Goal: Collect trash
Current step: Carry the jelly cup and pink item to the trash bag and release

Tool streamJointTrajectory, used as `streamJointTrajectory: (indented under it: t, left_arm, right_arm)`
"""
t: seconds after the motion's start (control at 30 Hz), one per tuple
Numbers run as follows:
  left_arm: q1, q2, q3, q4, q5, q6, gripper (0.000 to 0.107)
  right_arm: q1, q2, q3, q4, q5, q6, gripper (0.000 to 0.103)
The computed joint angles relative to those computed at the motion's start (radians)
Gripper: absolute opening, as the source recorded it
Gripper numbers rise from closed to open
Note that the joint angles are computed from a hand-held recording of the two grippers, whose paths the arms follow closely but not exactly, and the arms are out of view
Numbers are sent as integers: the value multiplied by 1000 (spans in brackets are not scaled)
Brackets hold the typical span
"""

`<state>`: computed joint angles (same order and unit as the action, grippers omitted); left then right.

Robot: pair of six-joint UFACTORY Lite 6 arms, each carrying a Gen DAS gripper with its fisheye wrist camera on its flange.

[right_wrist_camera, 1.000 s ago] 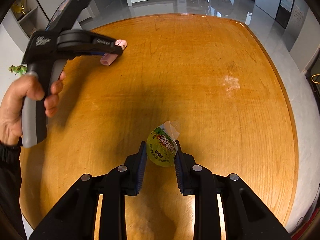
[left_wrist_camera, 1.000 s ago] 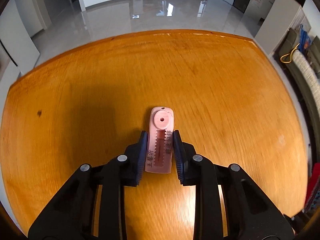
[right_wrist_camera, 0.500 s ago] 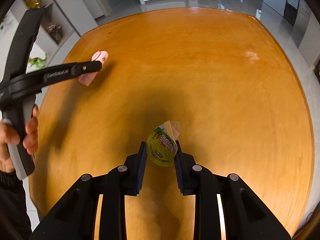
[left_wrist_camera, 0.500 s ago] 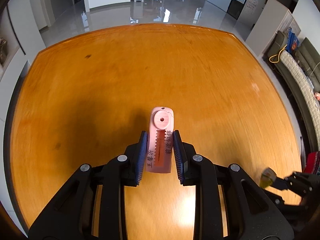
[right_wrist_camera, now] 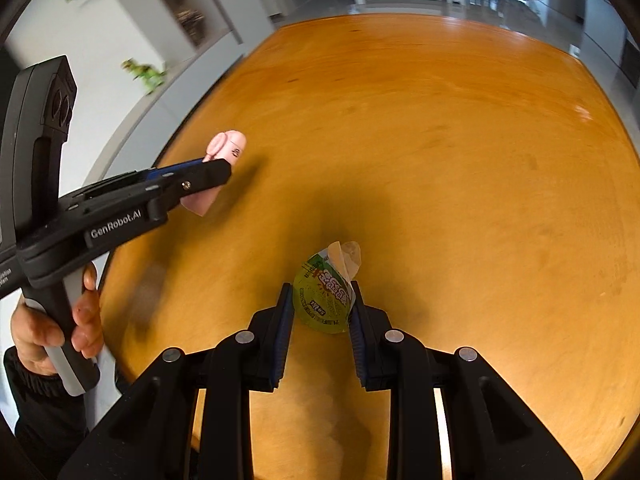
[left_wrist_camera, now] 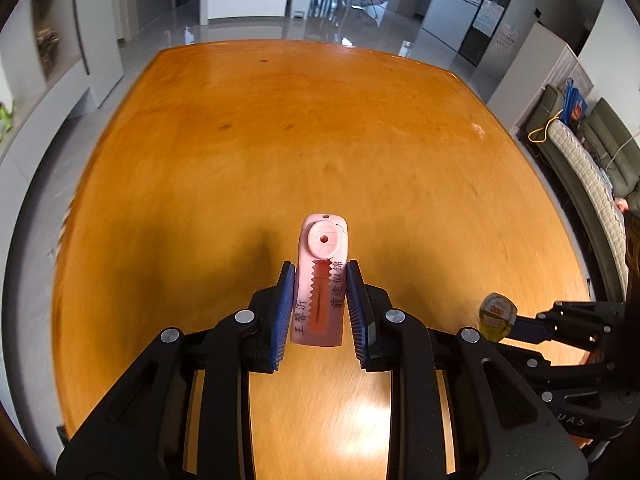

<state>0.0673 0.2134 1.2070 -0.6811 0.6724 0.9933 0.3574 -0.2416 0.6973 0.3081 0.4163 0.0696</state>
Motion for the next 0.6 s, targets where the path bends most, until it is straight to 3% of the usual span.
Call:
streamJointTrajectory:
  t: [0.23,0.3,0.6]
  left_arm:
    - [357,-237,-236,-124,129,282,26]
    - [480,-270,-267,-137,181,356,26]
    - [992,-186,-228,-149,362,629,26]
  right_arm:
    - [368,96,77,-259,-68,425,28]
    - [435,172,137,-285,-85,469,28]
    - [713,483,417,-355,-91,595,28]
